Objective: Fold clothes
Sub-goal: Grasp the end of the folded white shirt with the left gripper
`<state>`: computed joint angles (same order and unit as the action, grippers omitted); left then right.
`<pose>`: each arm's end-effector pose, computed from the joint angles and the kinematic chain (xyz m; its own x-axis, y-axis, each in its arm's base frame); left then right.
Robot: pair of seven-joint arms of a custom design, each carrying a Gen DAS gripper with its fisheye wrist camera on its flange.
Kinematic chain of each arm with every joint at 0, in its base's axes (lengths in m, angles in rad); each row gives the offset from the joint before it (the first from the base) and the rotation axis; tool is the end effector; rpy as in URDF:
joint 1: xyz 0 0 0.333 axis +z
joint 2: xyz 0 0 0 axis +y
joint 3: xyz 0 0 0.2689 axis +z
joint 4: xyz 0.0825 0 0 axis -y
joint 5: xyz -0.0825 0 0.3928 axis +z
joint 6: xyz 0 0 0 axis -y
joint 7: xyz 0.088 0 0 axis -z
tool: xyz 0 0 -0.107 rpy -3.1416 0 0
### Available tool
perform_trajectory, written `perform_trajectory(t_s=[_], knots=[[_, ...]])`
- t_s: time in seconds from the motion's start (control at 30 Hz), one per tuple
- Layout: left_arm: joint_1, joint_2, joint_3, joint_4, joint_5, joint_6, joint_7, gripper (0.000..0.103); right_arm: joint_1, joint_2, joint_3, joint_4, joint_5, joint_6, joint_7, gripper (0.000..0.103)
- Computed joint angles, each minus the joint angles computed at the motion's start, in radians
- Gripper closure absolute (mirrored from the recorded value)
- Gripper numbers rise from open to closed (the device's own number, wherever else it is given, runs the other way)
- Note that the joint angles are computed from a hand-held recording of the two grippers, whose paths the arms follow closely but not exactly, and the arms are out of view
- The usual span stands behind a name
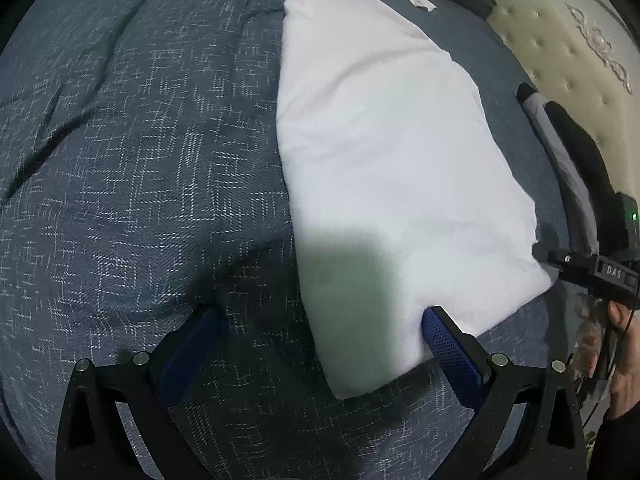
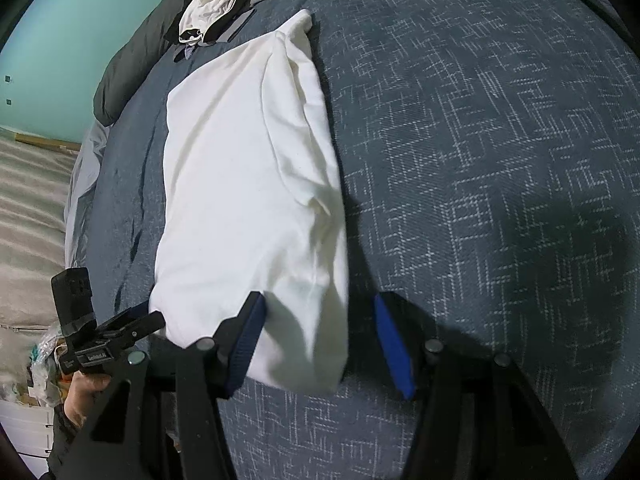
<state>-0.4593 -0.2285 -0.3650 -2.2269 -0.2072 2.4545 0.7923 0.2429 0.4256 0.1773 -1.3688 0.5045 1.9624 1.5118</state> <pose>0.3621 -0.3996 0.4602 0.0253 -0.9274 0.3733 -0.9667 -0.1178 -0.2272 0.6284 0.2935 0.4604 0.2912 -0.7985 -0.5269 -0.9565 -0.2536 -0.1441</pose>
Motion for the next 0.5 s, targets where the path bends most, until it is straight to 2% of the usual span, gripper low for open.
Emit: perform_trajectory(t_s=[0.33, 0.37, 0.43, 0.5], knots=[[-0.004, 0.018, -0.013, 0.038, 0.046, -0.033, -0.043, 0.001, -0.007, -0.052, -0.004, -0.074, 0.019, 0.049, -0.036, 0.045], [-0.007, 0.014, -0.013, 0.036, 0.041, -0.027, -0.044, 0.002, -0.007, -0.058, -0.004, -0.081, 0.019, 0.054, -0.044, 0.045], [-0.019, 0.001, -0.008, 0.021, 0.005, 0.009, -0.030, 0.015, -0.005, -0.063, -0.005, -0.086, 0.020, 0.057, -0.051, 0.045], [-0.031, -0.009, -0.005, 0.007, -0.033, 0.045, -0.013, 0.015, -0.005, -0.065, -0.006, -0.088, 0.023, 0.057, -0.055, 0.045]])
